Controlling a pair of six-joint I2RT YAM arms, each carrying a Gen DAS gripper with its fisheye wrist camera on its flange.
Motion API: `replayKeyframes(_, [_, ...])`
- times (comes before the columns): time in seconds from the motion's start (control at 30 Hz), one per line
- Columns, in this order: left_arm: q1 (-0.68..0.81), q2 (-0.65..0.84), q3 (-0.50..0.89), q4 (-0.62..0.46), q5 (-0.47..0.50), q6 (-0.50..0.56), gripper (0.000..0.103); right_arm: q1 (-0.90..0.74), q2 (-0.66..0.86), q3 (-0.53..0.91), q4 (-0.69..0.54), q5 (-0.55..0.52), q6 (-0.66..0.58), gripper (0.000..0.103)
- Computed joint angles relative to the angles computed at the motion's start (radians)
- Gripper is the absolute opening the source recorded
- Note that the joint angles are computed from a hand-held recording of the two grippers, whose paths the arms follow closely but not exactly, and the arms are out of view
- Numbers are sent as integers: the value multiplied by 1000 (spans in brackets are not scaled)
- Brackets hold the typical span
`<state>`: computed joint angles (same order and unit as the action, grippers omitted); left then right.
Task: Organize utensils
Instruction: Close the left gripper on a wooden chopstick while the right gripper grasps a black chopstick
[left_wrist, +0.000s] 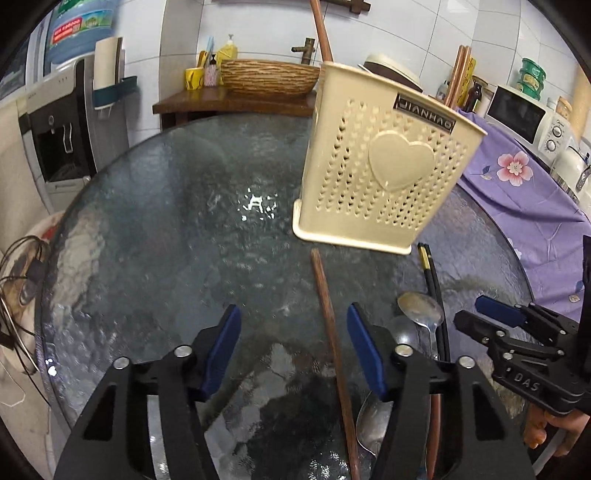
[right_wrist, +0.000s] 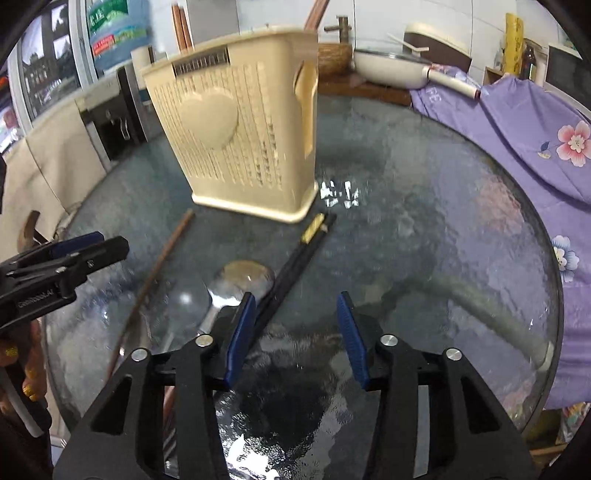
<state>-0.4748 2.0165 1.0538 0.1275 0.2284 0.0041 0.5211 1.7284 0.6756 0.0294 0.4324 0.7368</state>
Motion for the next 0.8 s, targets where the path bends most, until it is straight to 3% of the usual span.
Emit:
replayKeyframes(0.3, [-26,22,-3,0,-10,1,54,9,48,44,-22,-16,8,44])
replayKeyframes(0.67, [-23,35,19,-23,-13,8,54,-71,-43,-47,-13,-77,6,43])
replayKeyframes(0.8, [-36,42,47,-45,-22,15,53,-87,-23,-7,-31,-78,-14,39])
